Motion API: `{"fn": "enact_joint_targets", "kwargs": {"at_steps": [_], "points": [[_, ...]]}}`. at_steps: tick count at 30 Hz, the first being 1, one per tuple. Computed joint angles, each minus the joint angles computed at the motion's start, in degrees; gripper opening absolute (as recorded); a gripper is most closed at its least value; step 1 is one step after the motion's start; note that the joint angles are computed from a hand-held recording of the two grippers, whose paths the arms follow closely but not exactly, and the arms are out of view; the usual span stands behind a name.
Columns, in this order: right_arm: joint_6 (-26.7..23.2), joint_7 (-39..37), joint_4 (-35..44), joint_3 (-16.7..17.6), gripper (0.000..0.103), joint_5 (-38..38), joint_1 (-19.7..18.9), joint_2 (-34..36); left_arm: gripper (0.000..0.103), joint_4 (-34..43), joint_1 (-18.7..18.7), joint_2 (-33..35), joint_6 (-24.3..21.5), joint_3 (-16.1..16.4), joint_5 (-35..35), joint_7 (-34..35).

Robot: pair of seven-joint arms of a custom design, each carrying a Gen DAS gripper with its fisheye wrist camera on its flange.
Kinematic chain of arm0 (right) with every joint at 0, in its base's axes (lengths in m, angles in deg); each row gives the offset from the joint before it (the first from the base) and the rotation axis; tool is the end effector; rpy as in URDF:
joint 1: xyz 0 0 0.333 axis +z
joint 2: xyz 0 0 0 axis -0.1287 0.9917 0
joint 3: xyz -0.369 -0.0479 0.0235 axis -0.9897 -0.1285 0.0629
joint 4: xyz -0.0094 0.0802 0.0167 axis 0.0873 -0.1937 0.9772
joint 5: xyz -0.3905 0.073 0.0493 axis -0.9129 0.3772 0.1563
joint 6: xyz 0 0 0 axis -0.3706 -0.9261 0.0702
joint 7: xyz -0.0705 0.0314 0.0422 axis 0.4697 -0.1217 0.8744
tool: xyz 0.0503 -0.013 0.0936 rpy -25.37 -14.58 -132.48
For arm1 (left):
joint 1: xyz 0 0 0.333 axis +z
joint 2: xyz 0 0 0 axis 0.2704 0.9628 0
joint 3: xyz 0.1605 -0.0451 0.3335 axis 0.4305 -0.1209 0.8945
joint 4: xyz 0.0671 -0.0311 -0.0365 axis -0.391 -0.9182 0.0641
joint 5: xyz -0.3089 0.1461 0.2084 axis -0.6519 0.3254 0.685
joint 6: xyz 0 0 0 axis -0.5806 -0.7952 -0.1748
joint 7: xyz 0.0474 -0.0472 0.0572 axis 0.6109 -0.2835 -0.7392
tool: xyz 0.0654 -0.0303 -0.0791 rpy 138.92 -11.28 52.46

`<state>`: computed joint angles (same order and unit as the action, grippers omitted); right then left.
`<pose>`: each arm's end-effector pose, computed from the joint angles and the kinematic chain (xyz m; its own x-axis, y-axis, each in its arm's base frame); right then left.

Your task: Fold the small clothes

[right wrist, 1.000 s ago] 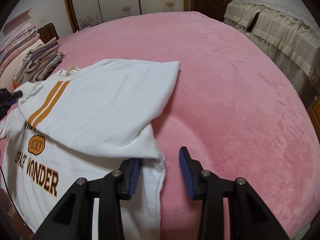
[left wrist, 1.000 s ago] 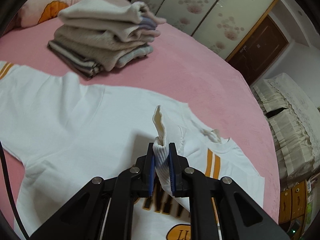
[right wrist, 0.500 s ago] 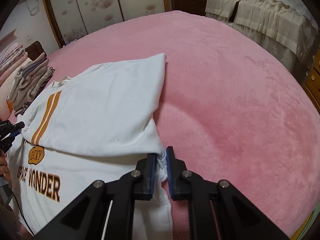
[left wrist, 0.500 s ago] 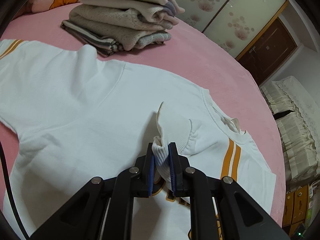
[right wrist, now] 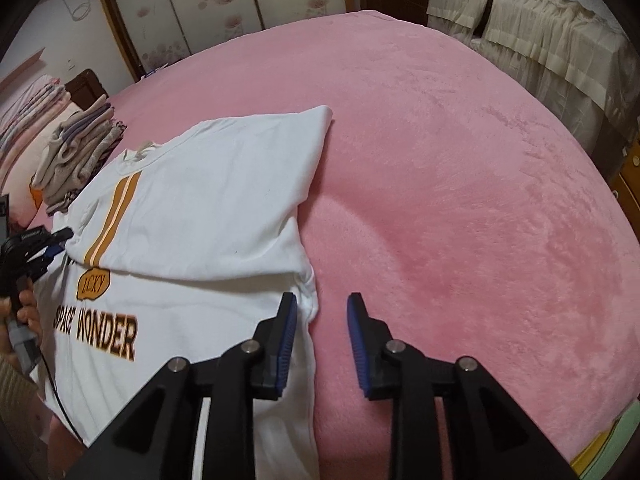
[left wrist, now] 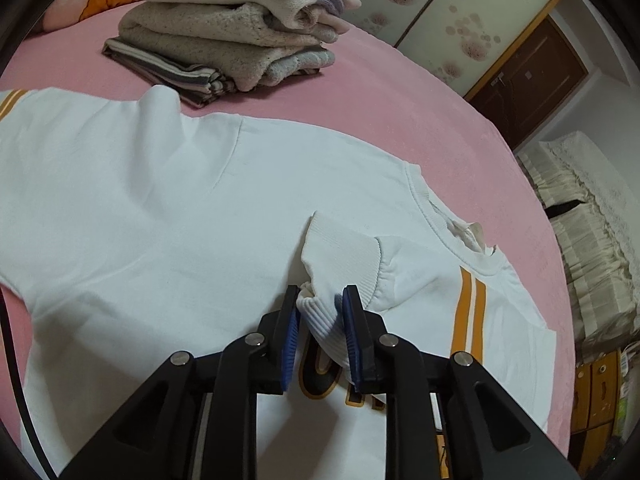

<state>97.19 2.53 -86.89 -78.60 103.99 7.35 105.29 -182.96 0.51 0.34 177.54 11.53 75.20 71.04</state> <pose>0.6430 0.1369 0.3853 0.2197 -0.9667 -0.1311 -0.8387 -0.1185 -0.5316 0.6517 -0.2048 0.3403 0.4932 -0.7585 0.4260 -0.5883 -0.6516 -0.4790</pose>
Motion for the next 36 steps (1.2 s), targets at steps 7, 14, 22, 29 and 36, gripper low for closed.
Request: {"fn": "enact_joint_targets", "kwargs": {"at_steps": [7,14,22,29,36], "points": [[-2.4,-5.8,1.5,2.7,0.026,4.2,-2.7,-1.8,0.019,1.7,1.7,0.5,-2.5,-2.3,-2.3,7.3],[-8.0,-2.2,15.7,0.6,0.026,3.0,-2.5,6.5,0.040,1.6,9.3,1.5,0.7,-10.0,-13.4,22.9],[-14.6,1.8,27.7,0.2,0.026,0.9,-3.2,14.7,0.042,6.0,23.0,7.0,-3.7,-26.6,-27.1,49.2],[-16.0,2.0,29.0,0.7,0.026,0.1,-3.8,15.6,0.043,5.6,29.6,7.3,-7.7,-34.1,-35.2,62.6],[-17.1,2.1,31.0,-0.2,0.026,-1.6,-3.3,16.9,0.047,6.5,31.8,6.3,-11.7,-36.2,-40.8,74.3]]}}
